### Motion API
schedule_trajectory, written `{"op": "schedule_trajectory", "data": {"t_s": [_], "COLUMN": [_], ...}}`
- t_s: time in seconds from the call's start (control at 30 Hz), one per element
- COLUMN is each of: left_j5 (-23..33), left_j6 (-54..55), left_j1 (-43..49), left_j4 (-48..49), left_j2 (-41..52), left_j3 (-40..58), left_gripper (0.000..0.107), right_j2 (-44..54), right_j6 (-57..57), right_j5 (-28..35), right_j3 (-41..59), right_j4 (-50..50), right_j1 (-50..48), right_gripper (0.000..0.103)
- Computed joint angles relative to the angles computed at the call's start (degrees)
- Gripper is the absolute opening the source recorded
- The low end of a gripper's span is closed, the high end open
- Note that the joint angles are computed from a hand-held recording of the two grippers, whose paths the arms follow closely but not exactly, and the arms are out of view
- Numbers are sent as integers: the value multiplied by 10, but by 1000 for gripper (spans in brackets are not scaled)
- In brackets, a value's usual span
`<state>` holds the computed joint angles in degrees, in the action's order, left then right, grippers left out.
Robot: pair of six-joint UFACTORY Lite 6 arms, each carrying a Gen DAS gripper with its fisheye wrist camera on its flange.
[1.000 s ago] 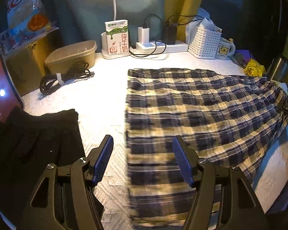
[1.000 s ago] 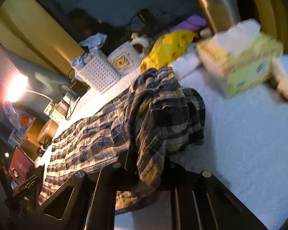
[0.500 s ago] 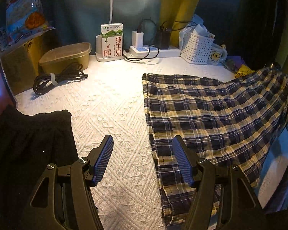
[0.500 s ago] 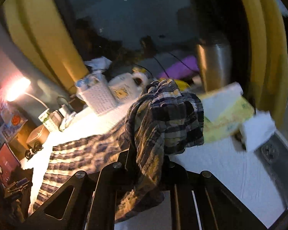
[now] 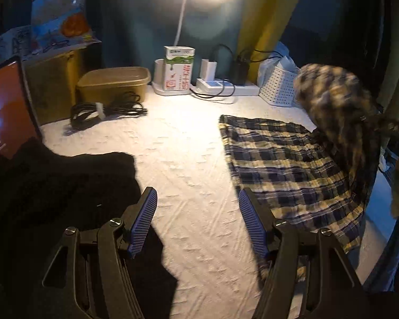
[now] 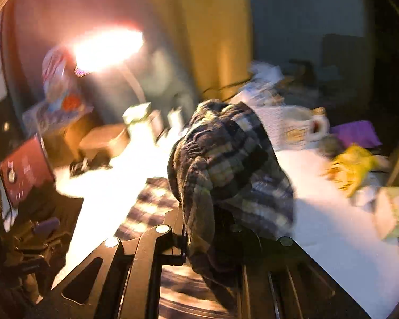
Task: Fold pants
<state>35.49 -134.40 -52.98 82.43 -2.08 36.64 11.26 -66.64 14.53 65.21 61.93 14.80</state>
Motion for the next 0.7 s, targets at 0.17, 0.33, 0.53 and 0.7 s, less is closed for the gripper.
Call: {"op": "schedule_trajectory", "data": {"t_s": [0.17,0.33,0.53,0.7], "left_j5": [15,18,22,21], "left_j6": [-6,-6,37,84], "left_j1": [-7,-8,-10,-12], "left_j4": [-24,-37,-52,-59], "left_j2": [-50,-55,-21,25], "left_j3": [-53,-61,-12,56], "left_gripper": [64,64,64,64], "right_j2": [82,135,84,29], "right_j6": [191,174,76,-8], "right_j5": [-15,38,63,100], "right_j3": [39,54,22,-12], "right_j4": [-179,-165,-86,-4], "right_j1": [97,113,105,45], "right_gripper": [13,69,88,88]}}
